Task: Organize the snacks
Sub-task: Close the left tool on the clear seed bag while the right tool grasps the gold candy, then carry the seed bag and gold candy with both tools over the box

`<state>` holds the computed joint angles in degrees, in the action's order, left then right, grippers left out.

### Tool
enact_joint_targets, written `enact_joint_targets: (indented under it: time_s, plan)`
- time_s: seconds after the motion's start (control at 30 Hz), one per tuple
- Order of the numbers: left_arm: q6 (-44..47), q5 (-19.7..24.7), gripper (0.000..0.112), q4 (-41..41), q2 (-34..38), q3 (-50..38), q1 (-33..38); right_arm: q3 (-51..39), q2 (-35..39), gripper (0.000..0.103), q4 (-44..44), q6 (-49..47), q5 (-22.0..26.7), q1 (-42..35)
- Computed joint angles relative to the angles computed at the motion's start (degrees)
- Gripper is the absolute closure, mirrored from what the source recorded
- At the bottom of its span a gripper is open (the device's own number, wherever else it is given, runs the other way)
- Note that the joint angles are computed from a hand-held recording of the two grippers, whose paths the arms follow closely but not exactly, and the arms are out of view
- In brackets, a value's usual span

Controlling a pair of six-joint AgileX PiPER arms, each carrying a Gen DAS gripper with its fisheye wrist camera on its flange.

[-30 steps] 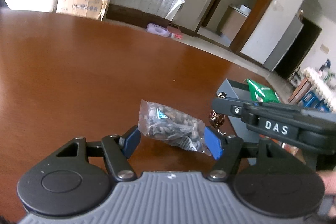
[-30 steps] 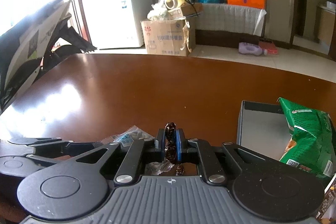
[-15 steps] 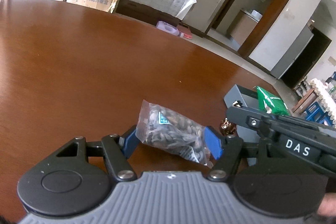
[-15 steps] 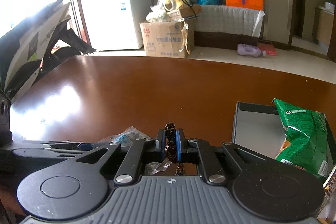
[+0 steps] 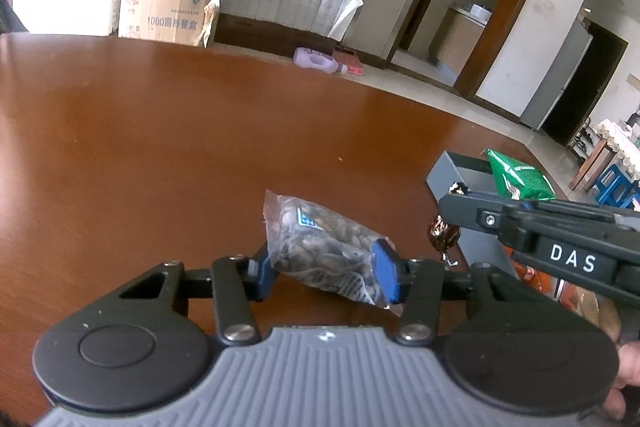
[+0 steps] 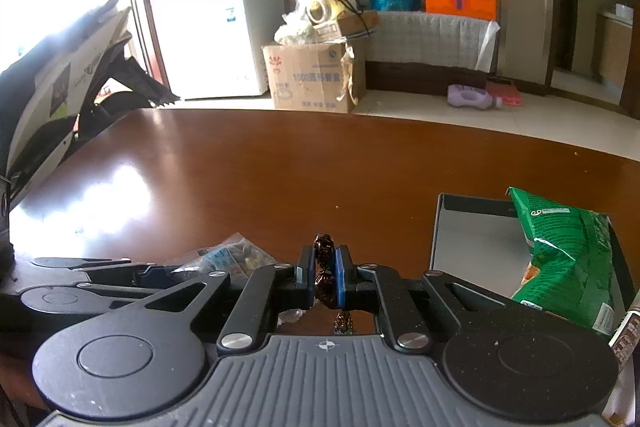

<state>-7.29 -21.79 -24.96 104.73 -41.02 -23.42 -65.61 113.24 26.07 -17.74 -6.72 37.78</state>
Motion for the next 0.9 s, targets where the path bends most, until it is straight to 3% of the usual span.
enact_joint_targets:
  time_s: [0.13,0.23,0.4,0.9]
  plan:
    - [1.56,-0.35,0.069,-1.06,-0.44,0.05,-0.45,0.75,-0.50,0.091,-0.77,0.77,-0.34,-0.21]
    - [2.89,-1.01,0.070,-1.80,-0.62,0.15,-0.98,0.32,-0.50,0.090,5.57,-5.27,-0.17,0.31]
    - [6.60,-2.42,0.070,-5.64,-2.03,1.30,-2.71,0.86,-0.86,0.090,5.91,-5.44,-0.92,0.61]
    - [18.79,-3.51,0.070,-18.27,-6.59,2.44,-6.98,8.33,-6.10,0.090,-10.76,11.28,-5.28,-0.64]
